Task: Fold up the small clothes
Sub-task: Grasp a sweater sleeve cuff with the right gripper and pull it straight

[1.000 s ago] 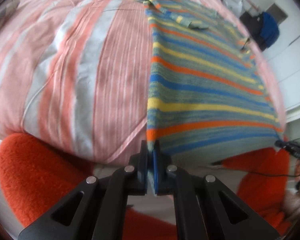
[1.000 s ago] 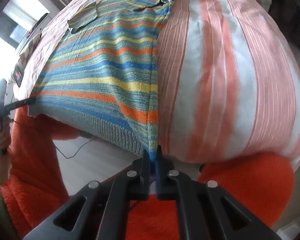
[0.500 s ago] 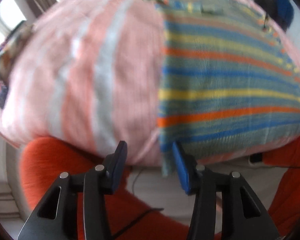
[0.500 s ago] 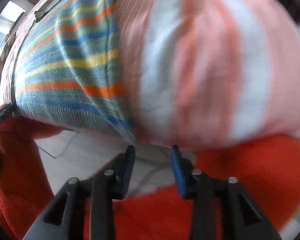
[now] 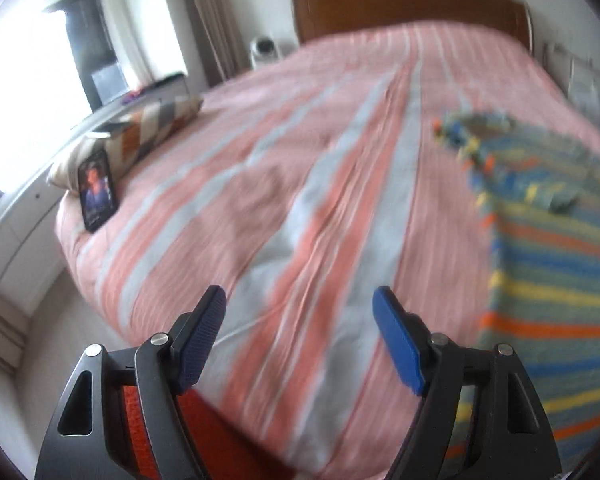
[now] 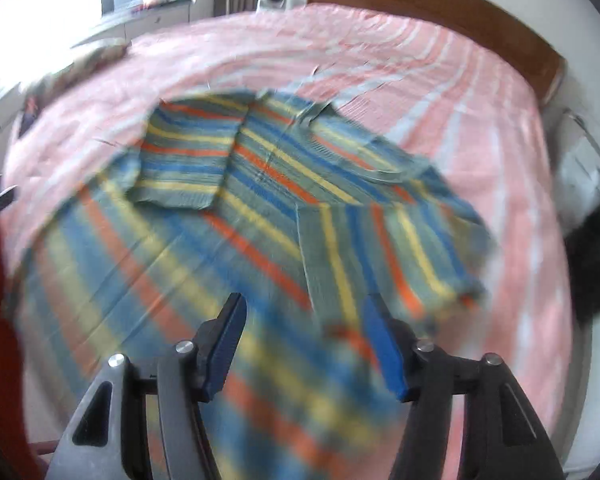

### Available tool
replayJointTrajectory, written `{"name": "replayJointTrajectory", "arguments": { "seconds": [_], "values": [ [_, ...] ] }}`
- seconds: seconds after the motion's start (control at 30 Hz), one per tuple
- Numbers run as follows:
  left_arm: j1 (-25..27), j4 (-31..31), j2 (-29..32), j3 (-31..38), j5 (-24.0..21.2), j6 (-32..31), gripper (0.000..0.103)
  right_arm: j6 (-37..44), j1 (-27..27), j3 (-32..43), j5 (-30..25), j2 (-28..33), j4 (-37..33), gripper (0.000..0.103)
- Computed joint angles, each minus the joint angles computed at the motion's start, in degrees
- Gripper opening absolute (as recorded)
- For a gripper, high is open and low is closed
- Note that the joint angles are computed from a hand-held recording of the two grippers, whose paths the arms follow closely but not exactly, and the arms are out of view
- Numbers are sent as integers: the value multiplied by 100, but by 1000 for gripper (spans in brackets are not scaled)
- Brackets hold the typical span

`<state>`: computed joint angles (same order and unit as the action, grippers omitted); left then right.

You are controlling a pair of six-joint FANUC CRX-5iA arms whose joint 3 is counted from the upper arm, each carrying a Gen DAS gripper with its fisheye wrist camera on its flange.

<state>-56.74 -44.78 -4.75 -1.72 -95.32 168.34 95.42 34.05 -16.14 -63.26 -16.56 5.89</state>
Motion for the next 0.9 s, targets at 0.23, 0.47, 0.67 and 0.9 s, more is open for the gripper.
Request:
{"name": "replayJointTrajectory", "arguments": {
  "seconds": [0.23,0.47,0.67,0.9],
  "values": [
    [326,448,-445,-365,382,169,78,-1137,-1053,220,500,619,-229,3],
    [409,680,-326,-316,511,245,78,-1314,-3302,515,530,282,454,3],
    [431,736,-195,-281,387,293,78,-814,-4471,903,61,554,-213,3],
    [441,771,-165,-288,301,281,78,-1433,-4558,411,-58,584,-54,2]
  ]
}}
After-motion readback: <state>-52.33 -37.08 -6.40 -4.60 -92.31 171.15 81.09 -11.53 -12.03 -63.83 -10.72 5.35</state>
